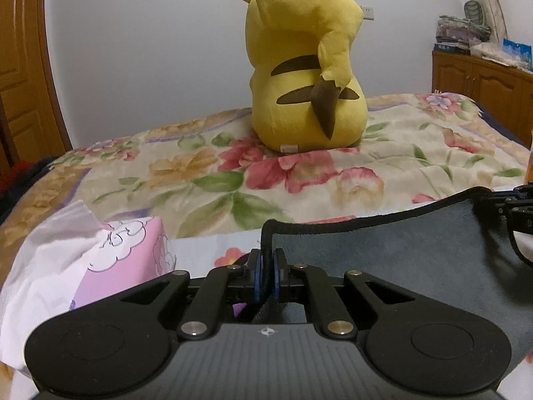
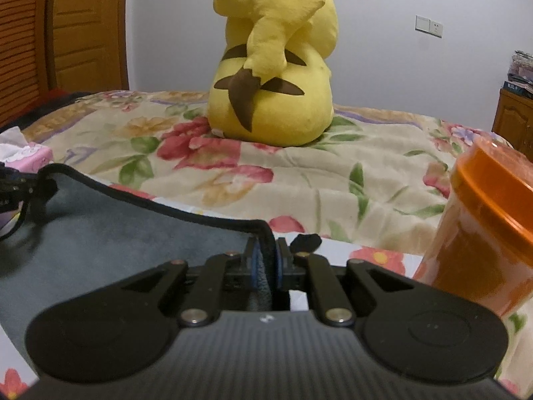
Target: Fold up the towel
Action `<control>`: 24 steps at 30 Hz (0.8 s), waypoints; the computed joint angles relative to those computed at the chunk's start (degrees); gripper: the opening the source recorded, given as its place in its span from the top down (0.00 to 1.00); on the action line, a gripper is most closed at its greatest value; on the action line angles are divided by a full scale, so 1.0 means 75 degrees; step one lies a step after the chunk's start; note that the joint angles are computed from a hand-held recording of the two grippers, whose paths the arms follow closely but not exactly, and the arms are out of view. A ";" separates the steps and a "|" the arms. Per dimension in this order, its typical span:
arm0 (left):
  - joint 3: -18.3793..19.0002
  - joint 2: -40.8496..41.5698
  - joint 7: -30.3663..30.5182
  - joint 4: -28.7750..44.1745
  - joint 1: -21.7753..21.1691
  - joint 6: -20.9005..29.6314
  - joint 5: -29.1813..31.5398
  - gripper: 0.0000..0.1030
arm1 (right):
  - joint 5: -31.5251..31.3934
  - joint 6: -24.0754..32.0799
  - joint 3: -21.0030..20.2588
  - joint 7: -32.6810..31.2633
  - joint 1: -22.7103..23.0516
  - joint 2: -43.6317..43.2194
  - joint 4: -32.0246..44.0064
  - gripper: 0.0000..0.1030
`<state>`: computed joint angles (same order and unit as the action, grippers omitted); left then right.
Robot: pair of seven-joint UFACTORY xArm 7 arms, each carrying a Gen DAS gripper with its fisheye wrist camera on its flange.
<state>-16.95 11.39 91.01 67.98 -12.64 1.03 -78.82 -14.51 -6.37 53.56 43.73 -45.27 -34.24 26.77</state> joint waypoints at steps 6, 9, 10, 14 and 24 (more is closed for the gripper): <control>-0.0042 -0.0125 -0.0366 -0.0235 0.0078 0.0084 0.0423 0.68 | 0.0002 0.0117 -0.0183 0.0037 0.0237 -0.0153 -0.0091 0.57; -0.0080 -0.0195 0.0065 -0.0278 0.0087 0.0035 -0.0012 0.58 | -0.0004 0.0068 -0.0433 0.0024 0.0529 -0.0171 -0.0195 0.57; -0.0054 -0.0232 0.0197 -0.0305 0.0059 0.0052 -0.0121 0.56 | -0.0001 0.0060 -0.0546 -0.0004 0.0664 -0.0158 -0.0226 0.57; 0.0128 -0.0367 0.0504 -0.0442 -0.0125 0.0092 -0.0312 0.46 | 0.0048 0.0060 -0.0792 -0.0054 0.1055 -0.0243 -0.0335 0.57; 0.0666 -0.1249 -0.0109 -0.1240 -0.0483 0.0542 0.0042 0.27 | 0.0134 0.0713 -0.1610 0.0165 0.2464 -0.0660 -0.0585 0.57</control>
<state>-11.96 2.02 90.19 58.68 -16.27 5.10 -78.50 -13.50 -1.02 41.49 44.97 -26.79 -39.19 22.38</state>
